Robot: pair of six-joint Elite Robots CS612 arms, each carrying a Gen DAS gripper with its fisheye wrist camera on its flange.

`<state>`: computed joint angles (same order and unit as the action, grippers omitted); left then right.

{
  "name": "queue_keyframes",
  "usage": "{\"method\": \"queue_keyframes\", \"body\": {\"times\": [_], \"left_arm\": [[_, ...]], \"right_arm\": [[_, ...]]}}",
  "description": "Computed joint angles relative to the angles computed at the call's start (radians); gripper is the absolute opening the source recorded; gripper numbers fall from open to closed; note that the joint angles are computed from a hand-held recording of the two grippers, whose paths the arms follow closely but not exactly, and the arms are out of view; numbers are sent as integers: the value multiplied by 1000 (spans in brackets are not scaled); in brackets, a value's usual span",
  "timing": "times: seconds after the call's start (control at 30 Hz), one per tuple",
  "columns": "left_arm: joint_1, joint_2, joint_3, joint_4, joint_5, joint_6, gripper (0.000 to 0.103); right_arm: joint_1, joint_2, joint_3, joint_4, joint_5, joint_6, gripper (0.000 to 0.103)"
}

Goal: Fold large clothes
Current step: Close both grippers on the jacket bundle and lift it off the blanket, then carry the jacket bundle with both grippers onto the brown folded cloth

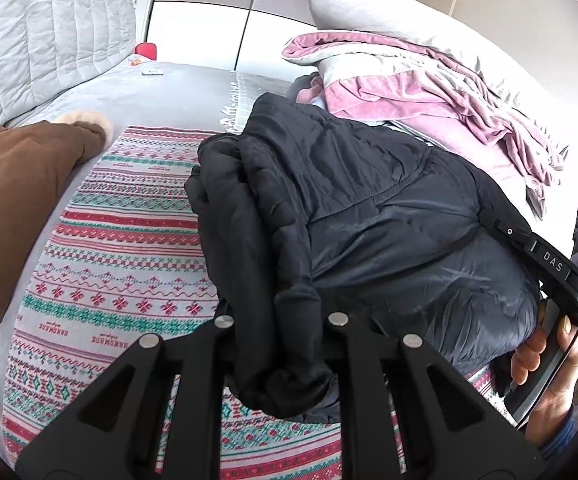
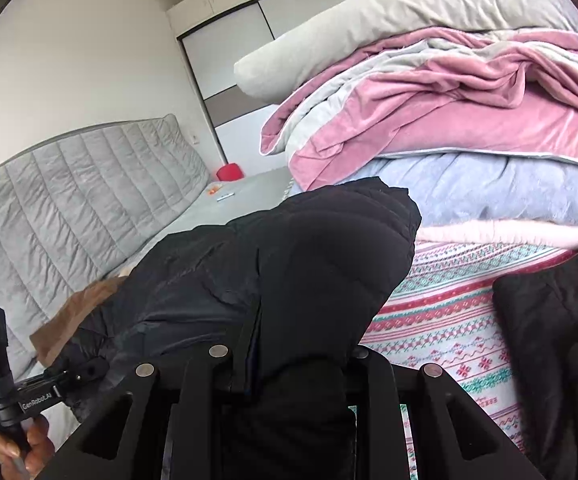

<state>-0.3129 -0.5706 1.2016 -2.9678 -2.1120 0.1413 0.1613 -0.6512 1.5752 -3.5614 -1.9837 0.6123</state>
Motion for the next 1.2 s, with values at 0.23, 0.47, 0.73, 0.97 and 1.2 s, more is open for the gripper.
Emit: {"method": "queue_keyframes", "body": {"times": [0.23,0.47,0.73,0.97,1.2], "left_arm": [[2,0,-3,-25,-48,23,16],[16,16,-53,25,-75,6,16],[37,35,-104,44,-100,-21,16],[56,50,-167,61,-108,-51,16],[92,85,-313,84,-76,-58,16]], "right_arm": [[0,-12,15,-38,-30,-17,24],[7,-7,-23,2,-44,-42,23],[17,3,-83,67,-46,-76,23],[14,2,-150,146,-15,-98,23],[29,50,-346,248,7,-170,23]]}}
